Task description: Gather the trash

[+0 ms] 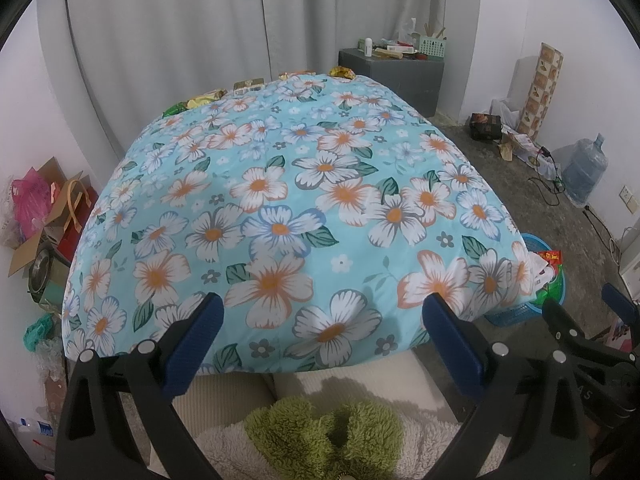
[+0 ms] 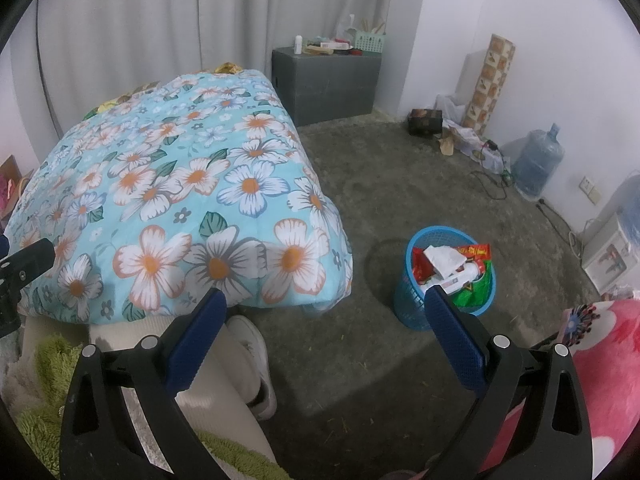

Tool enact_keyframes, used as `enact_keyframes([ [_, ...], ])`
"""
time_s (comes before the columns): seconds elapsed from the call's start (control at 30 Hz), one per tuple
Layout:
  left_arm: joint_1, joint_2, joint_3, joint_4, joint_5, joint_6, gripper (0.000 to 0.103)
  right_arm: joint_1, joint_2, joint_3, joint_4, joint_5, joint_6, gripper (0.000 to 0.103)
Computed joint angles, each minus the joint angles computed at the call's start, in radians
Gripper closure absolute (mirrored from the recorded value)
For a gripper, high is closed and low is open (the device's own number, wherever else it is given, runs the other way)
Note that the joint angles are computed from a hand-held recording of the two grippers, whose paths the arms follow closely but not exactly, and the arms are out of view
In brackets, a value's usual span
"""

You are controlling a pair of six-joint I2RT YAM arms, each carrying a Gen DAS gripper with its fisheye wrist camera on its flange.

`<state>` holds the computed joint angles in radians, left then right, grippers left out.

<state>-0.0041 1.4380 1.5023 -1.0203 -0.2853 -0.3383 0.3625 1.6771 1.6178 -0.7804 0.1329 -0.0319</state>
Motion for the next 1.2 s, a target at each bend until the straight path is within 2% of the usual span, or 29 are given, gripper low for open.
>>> enact_keyframes([
  [1.2,-0.006,0.009,0.01,-0.004,-0.005,-0.005,0.006,-0.007,0.002,0.008,-0.009,-0.007,-0.001,0.008],
])
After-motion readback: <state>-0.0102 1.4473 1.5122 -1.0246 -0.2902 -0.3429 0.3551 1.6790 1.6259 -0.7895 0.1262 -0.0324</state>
